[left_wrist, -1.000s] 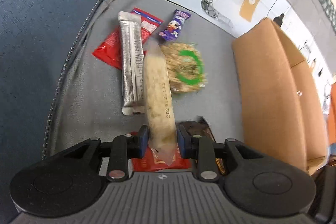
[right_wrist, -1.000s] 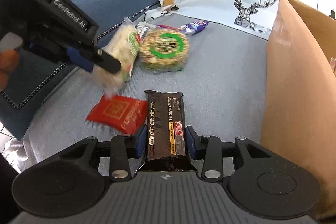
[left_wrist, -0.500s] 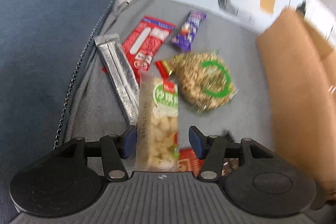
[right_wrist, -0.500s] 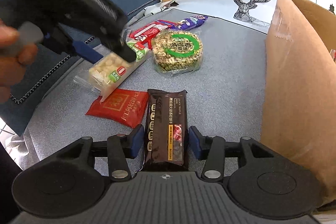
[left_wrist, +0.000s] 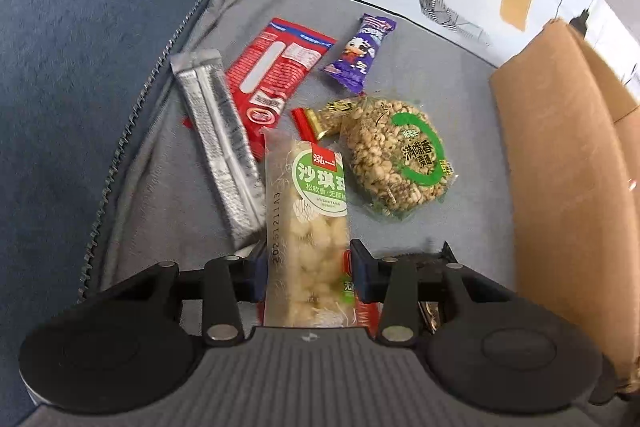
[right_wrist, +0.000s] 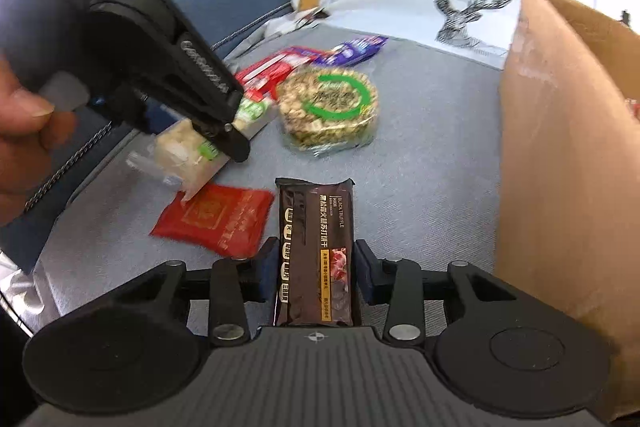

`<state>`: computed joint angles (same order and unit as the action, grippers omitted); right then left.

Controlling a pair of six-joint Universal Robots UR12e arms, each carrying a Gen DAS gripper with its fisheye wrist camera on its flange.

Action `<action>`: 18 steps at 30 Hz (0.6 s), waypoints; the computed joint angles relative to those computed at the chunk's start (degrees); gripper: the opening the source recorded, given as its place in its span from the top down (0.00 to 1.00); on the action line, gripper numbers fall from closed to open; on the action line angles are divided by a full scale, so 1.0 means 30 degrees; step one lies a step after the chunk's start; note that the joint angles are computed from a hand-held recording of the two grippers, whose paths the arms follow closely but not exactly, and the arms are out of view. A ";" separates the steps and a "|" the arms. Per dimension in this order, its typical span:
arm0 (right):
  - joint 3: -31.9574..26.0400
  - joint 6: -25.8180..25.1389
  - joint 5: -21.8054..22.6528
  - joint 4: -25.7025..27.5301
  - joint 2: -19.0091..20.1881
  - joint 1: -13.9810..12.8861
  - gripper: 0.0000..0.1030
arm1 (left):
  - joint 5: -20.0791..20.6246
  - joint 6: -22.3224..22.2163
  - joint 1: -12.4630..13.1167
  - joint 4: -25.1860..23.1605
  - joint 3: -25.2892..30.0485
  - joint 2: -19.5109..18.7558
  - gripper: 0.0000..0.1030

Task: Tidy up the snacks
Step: 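Grasp the white-green pastry pack with the left tool while the right tool holds the chocolate bar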

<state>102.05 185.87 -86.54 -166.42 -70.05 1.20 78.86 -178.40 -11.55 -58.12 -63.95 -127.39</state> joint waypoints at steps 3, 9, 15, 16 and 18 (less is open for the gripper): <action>-0.0061 0.0246 0.0055 0.0355 -0.0010 -0.0053 0.60 | 0.0006 0.0307 -0.0020 -0.0864 0.0250 -0.0104 0.56; -0.0154 0.0051 -0.0005 0.0767 0.0049 0.0007 0.60 | 0.0091 0.0613 -0.0070 -0.1119 0.0287 -0.0162 0.56; -0.0130 -0.0003 0.0012 0.0743 0.0048 -0.0012 0.59 | 0.0081 0.0677 -0.0059 -0.1075 0.0241 -0.0154 0.56; -0.0157 0.0005 -0.0015 0.0752 0.0061 0.0006 0.59 | 0.0082 0.0698 -0.0061 -0.1085 0.0247 -0.0157 0.56; -0.0167 0.0040 -0.0018 0.0757 0.0067 0.0016 0.59 | 0.0077 0.0721 -0.0076 -0.1079 0.0291 -0.0192 0.56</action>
